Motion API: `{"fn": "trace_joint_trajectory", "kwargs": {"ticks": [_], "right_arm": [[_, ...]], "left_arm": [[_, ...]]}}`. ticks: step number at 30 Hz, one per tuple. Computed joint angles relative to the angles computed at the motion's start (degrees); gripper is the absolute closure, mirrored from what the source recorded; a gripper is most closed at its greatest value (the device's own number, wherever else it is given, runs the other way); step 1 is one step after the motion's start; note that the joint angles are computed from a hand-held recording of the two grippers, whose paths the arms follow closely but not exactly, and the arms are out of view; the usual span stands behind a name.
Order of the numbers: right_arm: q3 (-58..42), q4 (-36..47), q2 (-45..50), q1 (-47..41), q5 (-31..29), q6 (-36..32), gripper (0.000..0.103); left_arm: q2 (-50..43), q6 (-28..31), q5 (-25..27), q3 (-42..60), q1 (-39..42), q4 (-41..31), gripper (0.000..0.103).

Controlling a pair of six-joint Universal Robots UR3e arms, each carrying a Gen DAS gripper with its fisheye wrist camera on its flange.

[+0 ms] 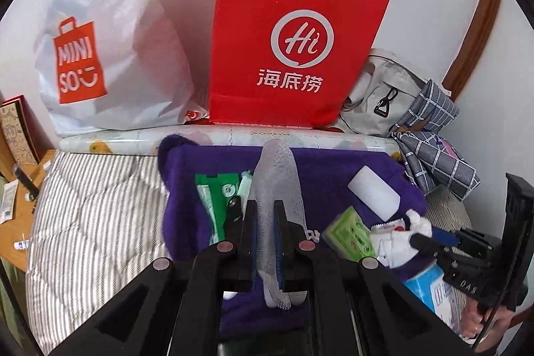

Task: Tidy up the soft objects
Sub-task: 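Carry the tissue ball and clear bag over the purple towel with both tools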

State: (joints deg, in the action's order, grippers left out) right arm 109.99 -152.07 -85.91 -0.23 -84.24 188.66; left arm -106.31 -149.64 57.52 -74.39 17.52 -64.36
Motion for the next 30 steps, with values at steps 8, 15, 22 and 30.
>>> {"fn": "trace_joint_trajectory", "kwargs": {"ticks": [8,15,22,30], "right_arm": [[-2.8,2.2,4.0,-0.7,0.5,-1.5,0.076],[-5.1,3.7,5.9,-0.8,0.1,-1.8,0.076],[-5.7,4.0,7.0,-1.4,1.2,-2.2,0.074],[-6.0,3.9,8.0,-1.9,2.3,-2.4,0.072]], "left_arm": [[-6.4,-2.2,2.7,4.7,-4.2,0.4,0.094],[-8.9,-3.8,4.9,6.6,-6.1,0.4,0.094],[-10.8,-3.5,5.4,9.4,-7.0,-1.5,0.094],[-12.4,-3.6,6.3,11.2,-7.8,-2.8,0.094]]}}
